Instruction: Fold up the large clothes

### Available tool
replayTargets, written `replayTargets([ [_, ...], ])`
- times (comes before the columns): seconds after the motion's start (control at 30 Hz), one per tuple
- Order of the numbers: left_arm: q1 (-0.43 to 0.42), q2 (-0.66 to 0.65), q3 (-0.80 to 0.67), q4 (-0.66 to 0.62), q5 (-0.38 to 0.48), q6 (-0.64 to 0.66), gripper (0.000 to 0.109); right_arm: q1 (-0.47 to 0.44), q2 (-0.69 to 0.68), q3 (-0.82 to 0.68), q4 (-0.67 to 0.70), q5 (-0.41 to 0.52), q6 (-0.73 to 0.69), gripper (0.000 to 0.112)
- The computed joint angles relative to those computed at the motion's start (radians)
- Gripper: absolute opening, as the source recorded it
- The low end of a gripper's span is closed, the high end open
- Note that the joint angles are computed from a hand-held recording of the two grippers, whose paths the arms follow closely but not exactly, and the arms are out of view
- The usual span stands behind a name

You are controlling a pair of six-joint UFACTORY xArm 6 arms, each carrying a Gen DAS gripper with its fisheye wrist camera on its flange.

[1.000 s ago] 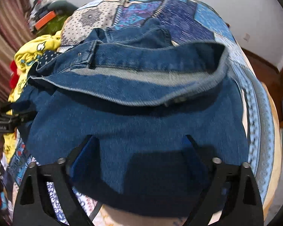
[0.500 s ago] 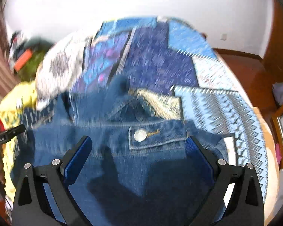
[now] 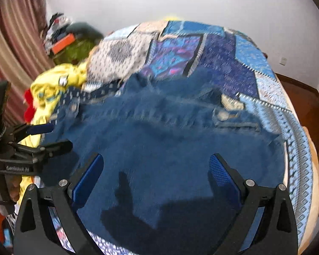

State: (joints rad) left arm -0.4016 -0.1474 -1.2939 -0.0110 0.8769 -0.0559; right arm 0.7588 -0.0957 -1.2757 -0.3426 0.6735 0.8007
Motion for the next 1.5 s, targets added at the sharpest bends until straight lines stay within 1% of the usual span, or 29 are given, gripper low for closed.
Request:
replayTargets([
  [0.1, -0.030, -0.029, 0.064, 0.049, 0.009, -0.006, 0.097, 0.002, 0.004, 0.011, -0.001, 0.051, -0.017, 0.099],
  [0.17, -0.033, -0.050, 0.106, 0.072, 0.007, -0.014, 0.098, -0.008, -0.017, 0.046, 0.001, 0.081, -0.021, 0.099],
  [0.23, -0.020, -0.080, 0.151, 0.058, -0.007, -0.016, 0.098, -0.021, -0.055, 0.090, -0.002, 0.101, -0.007, 0.099],
  [0.3, 0.012, -0.112, 0.188, -0.002, -0.013, -0.019, 0.098, -0.046, -0.118, 0.160, 0.006, 0.106, 0.009, 0.099],
  [0.33, 0.027, -0.127, 0.203, -0.004, -0.019, -0.036, 0.098, -0.050, -0.145, 0.186, -0.012, 0.111, 0.034, 0.099],
  [0.47, 0.079, -0.218, 0.304, 0.071, -0.071, -0.131, 0.098, -0.080, -0.269, 0.303, -0.009, 0.091, 0.072, 0.099],
  [0.53, 0.110, -0.263, 0.348, 0.064, -0.064, -0.139, 0.098, -0.084, -0.315, 0.334, -0.026, 0.111, 0.119, 0.099],
  [0.57, 0.124, -0.291, 0.370, 0.080, -0.058, -0.157, 0.098, -0.086, -0.335, 0.345, -0.035, 0.140, 0.150, 0.099],
  [0.6, 0.136, -0.314, 0.384, 0.099, -0.045, -0.175, 0.098, -0.089, -0.352, 0.360, -0.022, 0.145, 0.158, 0.099],
  [0.67, 0.156, -0.355, 0.409, 0.110, -0.025, -0.200, 0.098, -0.113, -0.405, 0.415, 0.036, 0.112, 0.162, 0.099],
  [0.73, 0.200, -0.394, 0.429, 0.061, -0.009, -0.196, 0.098, -0.125, -0.442, 0.448, 0.071, 0.101, 0.173, 0.099],
  [0.77, 0.225, -0.407, 0.436, 0.012, 0.000, -0.185, 0.098, -0.127, -0.457, 0.461, 0.071, 0.095, 0.186, 0.099],
  [0.83, 0.280, -0.445, 0.457, -0.109, 0.018, -0.168, 0.098, -0.130, -0.471, 0.463, 0.078, 0.101, 0.178, 0.099],
  [0.87, 0.315, -0.470, 0.475, -0.197, 0.024, -0.154, 0.098, -0.132, -0.470, 0.458, 0.076, 0.107, 0.179, 0.099],
  [0.9, 0.337, -0.492, 0.493, -0.258, 0.029, -0.141, 0.098, -0.133, -0.468, 0.450, 0.074, 0.104, 0.180, 0.099],
  [0.97, 0.376, -0.523, 0.518, -0.394, 0.040, -0.110, 0.098, -0.127, -0.470, 0.442, 0.063, 0.090, 0.186, 0.099],
  [1.03, 0.408, -0.547, 0.548, -0.559, 0.057, -0.056, 0.098, -0.115, -0.456, 0.421, 0.034, 0.086, 0.191, 0.099],
  [1.07, 0.411, -0.547, 0.554, -0.604, 0.061, -0.045, 0.098, -0.102, -0.442, 0.402, 0.007, 0.087, 0.198, 0.099],
  [1.1, 0.405, -0.544, 0.560, -0.628, 0.060, -0.042, 0.098, -0.094, -0.434, 0.394, -0.010, 0.080, 0.199, 0.099],
  [1.2, 0.354, -0.517, 0.567, -0.636, 0.031, -0.052, 0.098, -0.070, -0.393, 0.365, -0.018, 0.041, 0.180, 0.099],
  [1.3, 0.325, -0.469, 0.565, -0.725, 0.017, -0.014, 0.098, -0.053, -0.339, 0.336, 0.000, 0.018, 0.146, 0.099],
  [1.33, 0.312, -0.450, 0.561, -0.736, 0.006, -0.014, 0.098, -0.048, -0.318, 0.325, -0.001, 0.018, 0.139, 0.099],
  [1.43, 0.263, -0.396, 0.546, -0.666, -0.064, -0.058, 0.097, -0.037, -0.260, 0.294, 0.024, 0.037, 0.111, 0.099],
  [1.47, 0.253, -0.382, 0.545, -0.665, -0.083, -0.059, 0.096, -0.035, -0.246, 0.289, 0.044, 0.041, 0.099, 0.099],
  [1.5, 0.245, -0.364, 0.542, -0.677, -0.103, -0.052, 0.092, -0.033, -0.231, 0.286, 0.049, 0.041, 0.094, 0.099],
])
